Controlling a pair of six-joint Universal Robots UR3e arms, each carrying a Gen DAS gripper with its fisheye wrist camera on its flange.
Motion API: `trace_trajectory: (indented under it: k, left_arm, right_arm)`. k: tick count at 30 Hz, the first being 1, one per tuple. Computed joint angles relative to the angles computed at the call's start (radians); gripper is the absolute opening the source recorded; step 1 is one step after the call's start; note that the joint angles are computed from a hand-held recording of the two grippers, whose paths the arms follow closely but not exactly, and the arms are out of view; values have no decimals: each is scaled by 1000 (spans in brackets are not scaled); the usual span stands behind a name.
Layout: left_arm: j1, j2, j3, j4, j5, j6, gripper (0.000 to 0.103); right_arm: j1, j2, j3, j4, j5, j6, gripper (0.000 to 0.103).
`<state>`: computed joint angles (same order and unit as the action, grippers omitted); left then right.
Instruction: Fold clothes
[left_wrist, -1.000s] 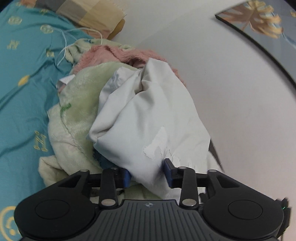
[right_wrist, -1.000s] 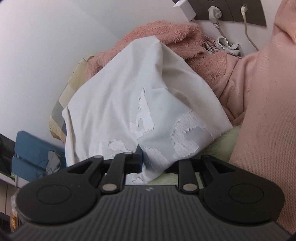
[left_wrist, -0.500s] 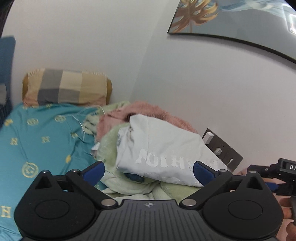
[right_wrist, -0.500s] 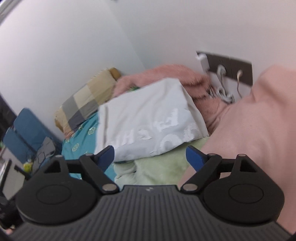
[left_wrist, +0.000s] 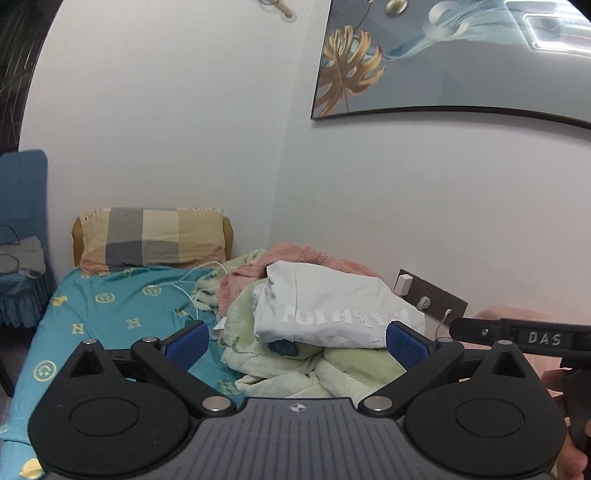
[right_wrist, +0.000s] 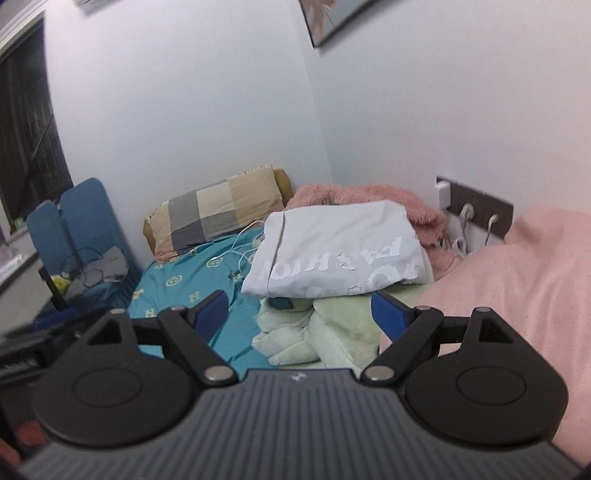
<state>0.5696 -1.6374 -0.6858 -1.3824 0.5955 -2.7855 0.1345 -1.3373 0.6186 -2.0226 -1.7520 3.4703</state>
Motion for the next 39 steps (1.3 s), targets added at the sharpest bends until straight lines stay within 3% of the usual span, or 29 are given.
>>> trace_trajectory:
  k: [6, 14, 26, 39]
  left_arm:
    - [186, 228, -278, -37, -170, 155, 103]
    - [237, 322, -414, -58, -193, 246, 103]
    - [289, 350, -409, -136, -223, 293, 103]
    - [335, 334, -322, -356, -282, 431, 103]
  right_arm:
    - [132, -90, 252, -200, -190, -31, 86]
    - [248, -118, 373, -320, -361, -49, 86]
    - [280, -111, 358, -292, -374, -53, 86]
    - [278, -95, 291, -270, -365, -73, 86]
